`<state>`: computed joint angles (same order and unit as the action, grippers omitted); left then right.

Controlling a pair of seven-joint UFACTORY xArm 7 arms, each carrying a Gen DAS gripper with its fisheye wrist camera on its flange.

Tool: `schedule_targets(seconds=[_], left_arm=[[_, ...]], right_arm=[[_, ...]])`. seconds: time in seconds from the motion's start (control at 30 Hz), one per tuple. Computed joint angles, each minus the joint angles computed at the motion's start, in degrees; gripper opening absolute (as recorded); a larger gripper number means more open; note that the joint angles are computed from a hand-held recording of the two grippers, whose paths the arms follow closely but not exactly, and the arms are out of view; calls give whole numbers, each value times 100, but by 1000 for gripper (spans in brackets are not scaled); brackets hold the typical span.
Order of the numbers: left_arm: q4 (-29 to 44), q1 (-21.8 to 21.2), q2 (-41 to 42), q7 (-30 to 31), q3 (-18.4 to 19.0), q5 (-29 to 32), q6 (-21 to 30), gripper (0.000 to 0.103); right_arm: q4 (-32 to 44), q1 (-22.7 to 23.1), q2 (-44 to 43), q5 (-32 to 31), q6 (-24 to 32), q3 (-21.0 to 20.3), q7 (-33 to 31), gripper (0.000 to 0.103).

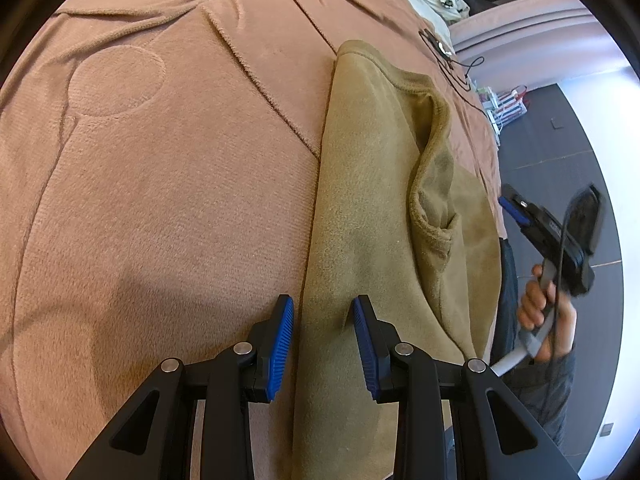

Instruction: Fold small clothes

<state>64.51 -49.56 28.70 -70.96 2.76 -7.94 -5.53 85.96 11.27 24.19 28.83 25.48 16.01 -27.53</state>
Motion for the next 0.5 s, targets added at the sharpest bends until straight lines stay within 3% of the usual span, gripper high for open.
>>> schedule_targets(seconds=[0.03,0.07,0.27,0.5], left_arm=[[-16,-3,-10,-2,5,1,-7,32],[-36,-9,-23,-6,10,-1,-17,32],[-194,-258,-160,-52,257,-53,-106,32],[-222,-409,-269,163,433,-173,-328,33]], right_arm=[[-245,-74,-177,115,-106,136,-278,62],[-469,-117,-337,253,-263,238,-531,68],[-1148,-113,-940,736,-198,143,-1040,68],[-1267,-201,-1240,1513,1041,-226,-1313,64]])
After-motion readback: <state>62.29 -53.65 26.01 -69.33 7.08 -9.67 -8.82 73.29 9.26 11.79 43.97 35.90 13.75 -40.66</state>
